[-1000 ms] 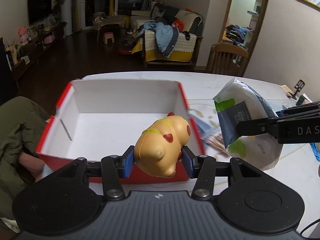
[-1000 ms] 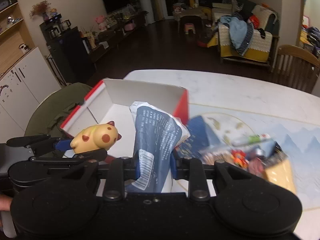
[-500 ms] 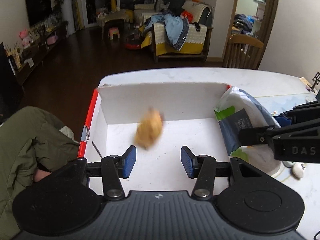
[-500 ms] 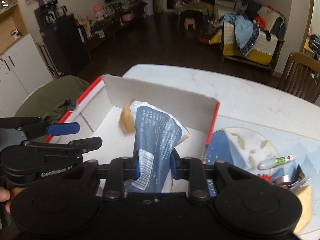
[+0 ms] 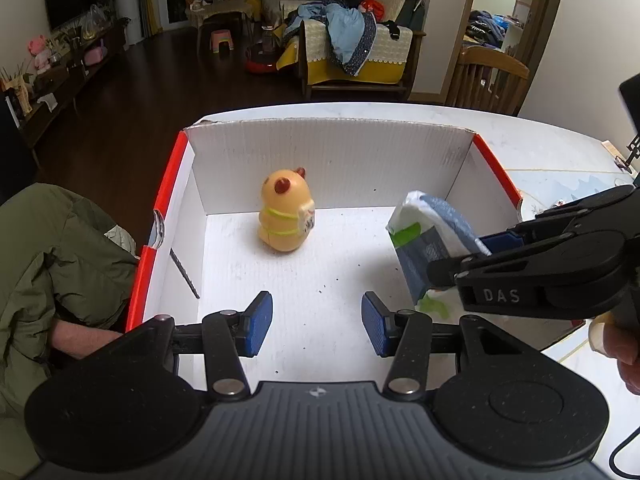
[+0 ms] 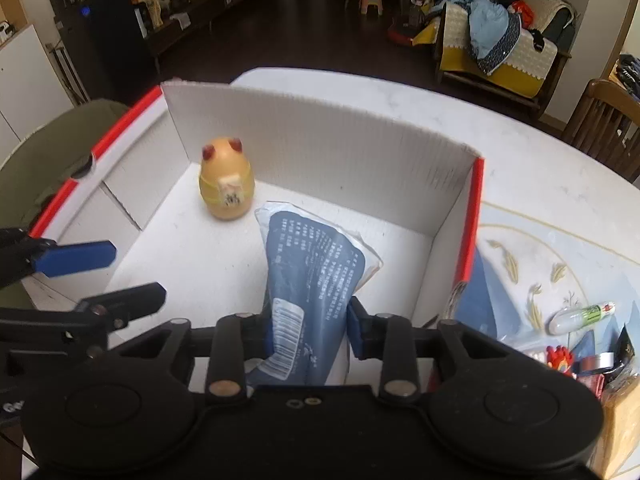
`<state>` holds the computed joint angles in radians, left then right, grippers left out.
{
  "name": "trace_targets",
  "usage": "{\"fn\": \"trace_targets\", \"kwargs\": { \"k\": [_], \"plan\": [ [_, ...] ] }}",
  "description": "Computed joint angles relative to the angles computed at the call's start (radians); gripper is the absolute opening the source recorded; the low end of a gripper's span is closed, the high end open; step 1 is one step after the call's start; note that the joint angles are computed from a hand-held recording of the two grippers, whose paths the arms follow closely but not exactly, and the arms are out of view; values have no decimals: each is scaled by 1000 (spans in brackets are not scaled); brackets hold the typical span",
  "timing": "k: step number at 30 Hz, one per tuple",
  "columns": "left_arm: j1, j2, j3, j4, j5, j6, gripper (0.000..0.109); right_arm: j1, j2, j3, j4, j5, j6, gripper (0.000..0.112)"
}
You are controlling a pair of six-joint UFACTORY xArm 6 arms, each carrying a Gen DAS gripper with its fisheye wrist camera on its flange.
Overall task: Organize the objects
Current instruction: 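Lower the white-and-navy packet into the box and open the right tool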
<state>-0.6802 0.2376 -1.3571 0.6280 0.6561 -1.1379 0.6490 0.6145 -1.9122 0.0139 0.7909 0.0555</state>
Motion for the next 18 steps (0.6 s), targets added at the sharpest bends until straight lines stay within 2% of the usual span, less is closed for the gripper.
{"fn": "trace_targets", "kwargs": {
  "k": [4, 6, 10, 18],
  "plan": [
    [5, 0, 8, 11, -11, -17, 48, 9, -28, 53, -6, -38, -43, 46],
    [7, 1, 11, 13, -13, -21, 48, 10, -42, 73, 9, -57, -58, 59],
    [6, 2, 7, 25, -8, -37, 48, 7, -81, 116, 27, -97, -103, 60],
    [-22, -33, 5, 77, 12, -62, 48, -18, -200, 226, 165, -149, -207, 60]
  ]
}}
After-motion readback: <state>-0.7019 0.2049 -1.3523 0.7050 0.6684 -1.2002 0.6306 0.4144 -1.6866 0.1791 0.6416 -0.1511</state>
